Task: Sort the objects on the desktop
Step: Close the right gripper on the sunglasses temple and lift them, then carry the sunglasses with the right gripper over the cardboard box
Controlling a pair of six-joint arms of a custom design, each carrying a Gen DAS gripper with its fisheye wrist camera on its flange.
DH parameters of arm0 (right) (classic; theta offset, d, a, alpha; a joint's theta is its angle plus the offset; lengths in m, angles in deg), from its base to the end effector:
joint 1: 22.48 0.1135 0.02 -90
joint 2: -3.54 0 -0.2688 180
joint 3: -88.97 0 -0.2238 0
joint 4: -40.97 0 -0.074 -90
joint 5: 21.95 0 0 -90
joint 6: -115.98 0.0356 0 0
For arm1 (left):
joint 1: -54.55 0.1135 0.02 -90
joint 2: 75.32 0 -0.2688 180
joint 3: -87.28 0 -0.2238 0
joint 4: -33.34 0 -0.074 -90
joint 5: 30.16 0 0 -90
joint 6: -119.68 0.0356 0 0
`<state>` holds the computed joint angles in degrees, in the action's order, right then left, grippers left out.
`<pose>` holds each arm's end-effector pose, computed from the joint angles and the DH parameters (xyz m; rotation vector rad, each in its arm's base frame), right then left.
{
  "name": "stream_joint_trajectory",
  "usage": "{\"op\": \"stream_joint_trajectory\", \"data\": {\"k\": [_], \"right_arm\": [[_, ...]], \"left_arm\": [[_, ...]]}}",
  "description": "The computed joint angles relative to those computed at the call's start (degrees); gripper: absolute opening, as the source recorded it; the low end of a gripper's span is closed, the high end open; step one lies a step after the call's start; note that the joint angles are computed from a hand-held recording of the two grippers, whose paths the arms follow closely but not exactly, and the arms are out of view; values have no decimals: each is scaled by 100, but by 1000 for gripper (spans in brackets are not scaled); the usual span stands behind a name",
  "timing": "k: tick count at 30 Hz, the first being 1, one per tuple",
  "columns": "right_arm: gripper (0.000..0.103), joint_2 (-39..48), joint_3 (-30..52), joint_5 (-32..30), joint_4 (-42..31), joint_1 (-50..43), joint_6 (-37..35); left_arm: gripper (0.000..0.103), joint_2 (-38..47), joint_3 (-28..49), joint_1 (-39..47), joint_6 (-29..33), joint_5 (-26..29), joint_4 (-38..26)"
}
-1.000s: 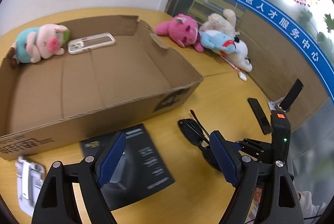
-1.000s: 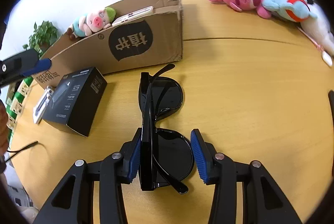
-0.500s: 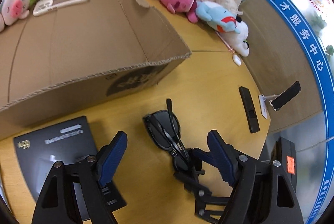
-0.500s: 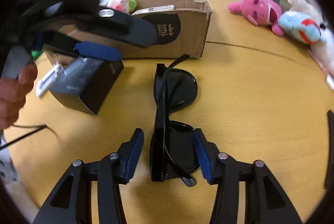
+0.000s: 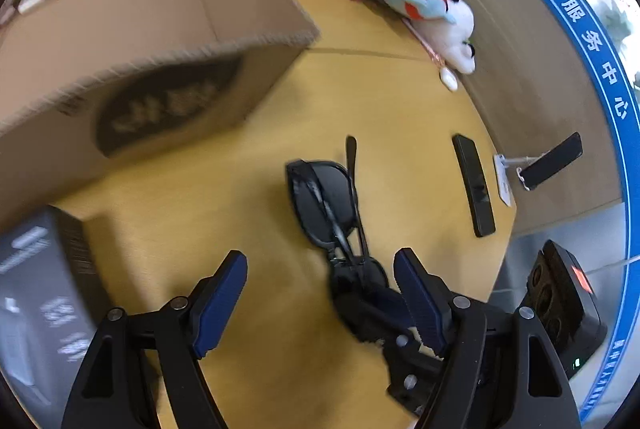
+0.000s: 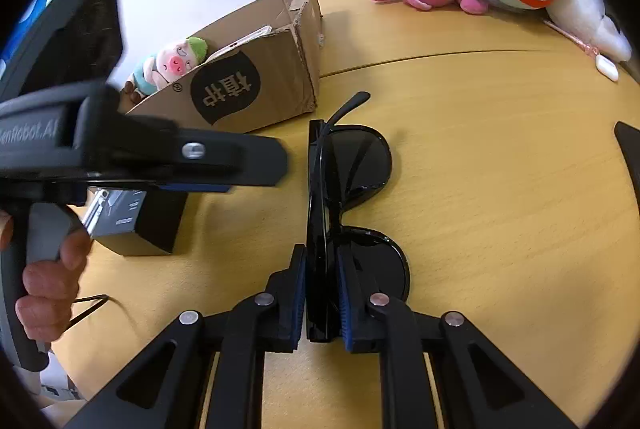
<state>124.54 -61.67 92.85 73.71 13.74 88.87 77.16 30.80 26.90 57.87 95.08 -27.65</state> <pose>0.1758 0.1102 0.0292 0.7151 2.3630 0.1704 0.3929 -0.2290 0.0263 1.4007 2.6424 -0.9498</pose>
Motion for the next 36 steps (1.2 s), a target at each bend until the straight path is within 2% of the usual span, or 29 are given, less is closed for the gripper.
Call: {"op": "stream_joint_trajectory", "data": {"k": [4,6,9,11,12,13,14,21,25,28,32,36], "right_arm": [[13,2,-57,25,143,103,78],[13,41,-147,-22,372,88,54],[13,129,-209,-94,675,130,-49],[13,98,-135,-59,581,261,-89],[13,71,-47,-69,464,303,-161],[12,62,1,-71,418,321,-213],[12,56,43,-71,383,329,-239],[11,-113,231,-37,63,347,-332],[10,-688,332,209,-505,399,-534],[10,-1379,512,364,-1109,331,-1013],[10,-2155,1200,625,-2214,237,-1909],[10,-2358,2126,379,-2698,-173,-2978]], "left_arm": [[63,100,-45,-147,-52,-181,111],[59,46,-209,-178,-53,-158,379],[42,141,-37,-193,22,-145,257],[28,199,33,-195,104,-115,142],[26,148,-101,-193,142,-94,268],[17,118,-171,-183,165,-44,320],[14,74,-248,-176,176,-33,377],[11,-368,-798,-30,249,92,742],[8,-948,-1237,142,279,352,986],[7,-1389,-1380,305,233,595,1064],[7,-1738,-1081,646,18,977,1017],[7,-1608,70,984,-122,1205,473]]}}
